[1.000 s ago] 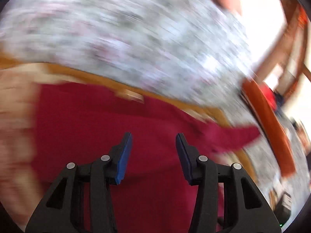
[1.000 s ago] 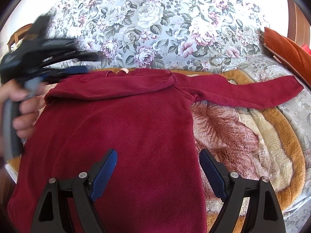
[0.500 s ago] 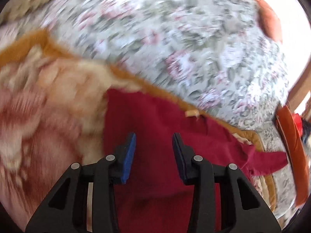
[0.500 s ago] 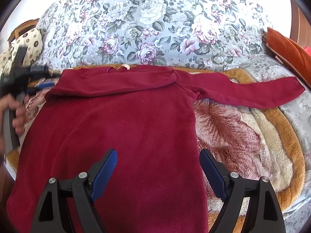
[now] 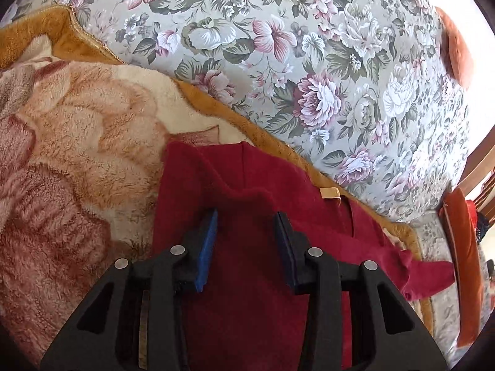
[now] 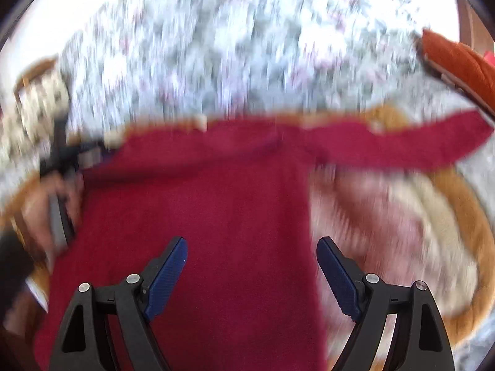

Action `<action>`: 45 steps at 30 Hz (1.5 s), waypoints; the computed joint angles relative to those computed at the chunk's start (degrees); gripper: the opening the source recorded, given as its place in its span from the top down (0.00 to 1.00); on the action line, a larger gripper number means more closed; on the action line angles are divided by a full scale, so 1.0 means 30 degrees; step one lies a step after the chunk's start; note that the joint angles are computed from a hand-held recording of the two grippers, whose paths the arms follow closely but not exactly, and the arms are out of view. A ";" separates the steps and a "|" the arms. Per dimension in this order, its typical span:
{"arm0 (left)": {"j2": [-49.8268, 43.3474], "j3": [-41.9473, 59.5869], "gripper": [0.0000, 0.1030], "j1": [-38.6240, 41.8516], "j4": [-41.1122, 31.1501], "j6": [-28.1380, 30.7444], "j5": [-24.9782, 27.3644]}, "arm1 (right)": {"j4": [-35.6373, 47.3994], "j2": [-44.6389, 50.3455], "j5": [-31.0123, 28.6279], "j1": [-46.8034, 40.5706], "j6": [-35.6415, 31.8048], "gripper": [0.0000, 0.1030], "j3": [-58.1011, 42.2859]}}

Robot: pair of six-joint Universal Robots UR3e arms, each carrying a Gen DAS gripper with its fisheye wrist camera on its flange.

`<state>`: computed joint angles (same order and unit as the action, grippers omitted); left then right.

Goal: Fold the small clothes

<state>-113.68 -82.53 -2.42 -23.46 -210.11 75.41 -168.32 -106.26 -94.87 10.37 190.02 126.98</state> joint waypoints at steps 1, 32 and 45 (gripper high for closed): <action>0.0070 -0.0128 0.64 -0.0050 0.0142 0.0009 0.0060 | -0.0637 0.0413 0.0201 -0.0763 -0.0595 0.18 -0.0745; 0.0251 -0.1228 0.64 -0.0379 0.1855 -0.0272 0.0613 | 0.8286 1.1319 1.2681 -1.0661 -0.5658 0.94 -1.3288; 0.0190 -0.1256 0.65 -0.0267 0.1980 -0.0365 0.0446 | 0.6452 0.7774 1.4290 -1.1489 -0.6209 0.90 -1.0248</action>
<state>-113.11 -86.30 -3.22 -17.52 -211.20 76.75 -148.96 -82.94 -52.00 -24.10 171.39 96.23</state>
